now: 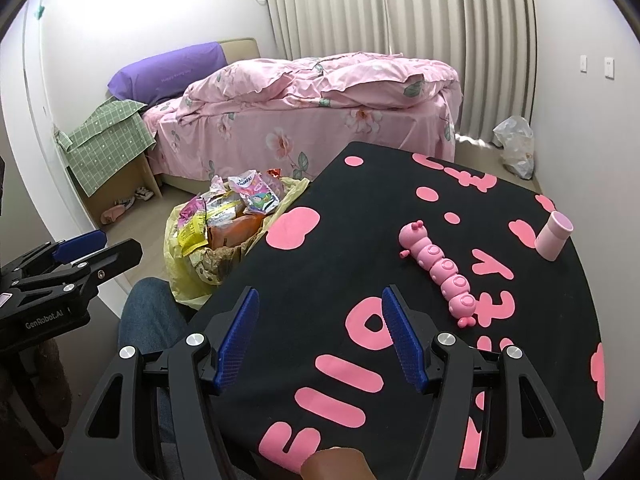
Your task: Collect trash
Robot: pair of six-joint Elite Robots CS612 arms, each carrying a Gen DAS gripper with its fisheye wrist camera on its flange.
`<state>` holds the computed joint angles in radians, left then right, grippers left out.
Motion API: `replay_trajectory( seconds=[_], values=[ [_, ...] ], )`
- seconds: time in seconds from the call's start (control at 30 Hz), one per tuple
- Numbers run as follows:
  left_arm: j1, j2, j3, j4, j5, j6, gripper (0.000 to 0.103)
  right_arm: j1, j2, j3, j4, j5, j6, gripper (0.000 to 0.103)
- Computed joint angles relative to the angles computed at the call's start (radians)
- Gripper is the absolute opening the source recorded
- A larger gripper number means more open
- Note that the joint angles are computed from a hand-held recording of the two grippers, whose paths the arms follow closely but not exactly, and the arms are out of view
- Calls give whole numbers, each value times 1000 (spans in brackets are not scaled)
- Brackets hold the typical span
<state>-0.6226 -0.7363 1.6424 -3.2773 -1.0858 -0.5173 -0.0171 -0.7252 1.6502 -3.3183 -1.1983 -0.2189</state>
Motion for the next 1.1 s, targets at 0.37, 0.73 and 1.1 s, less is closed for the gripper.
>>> replay_trajectory(
  seconds=[0.37,0.73,1.1],
  values=[
    [1,0,1,-1,-3,2,76,0,1,3,-12,-1,8,60],
    [0,0,2,-3,-2,1,76,0,1,3,-11,-2,6,60],
    [-1,0,4,-6,-2,6,76,0,0,2,-10,-2,5,60]
  ],
)
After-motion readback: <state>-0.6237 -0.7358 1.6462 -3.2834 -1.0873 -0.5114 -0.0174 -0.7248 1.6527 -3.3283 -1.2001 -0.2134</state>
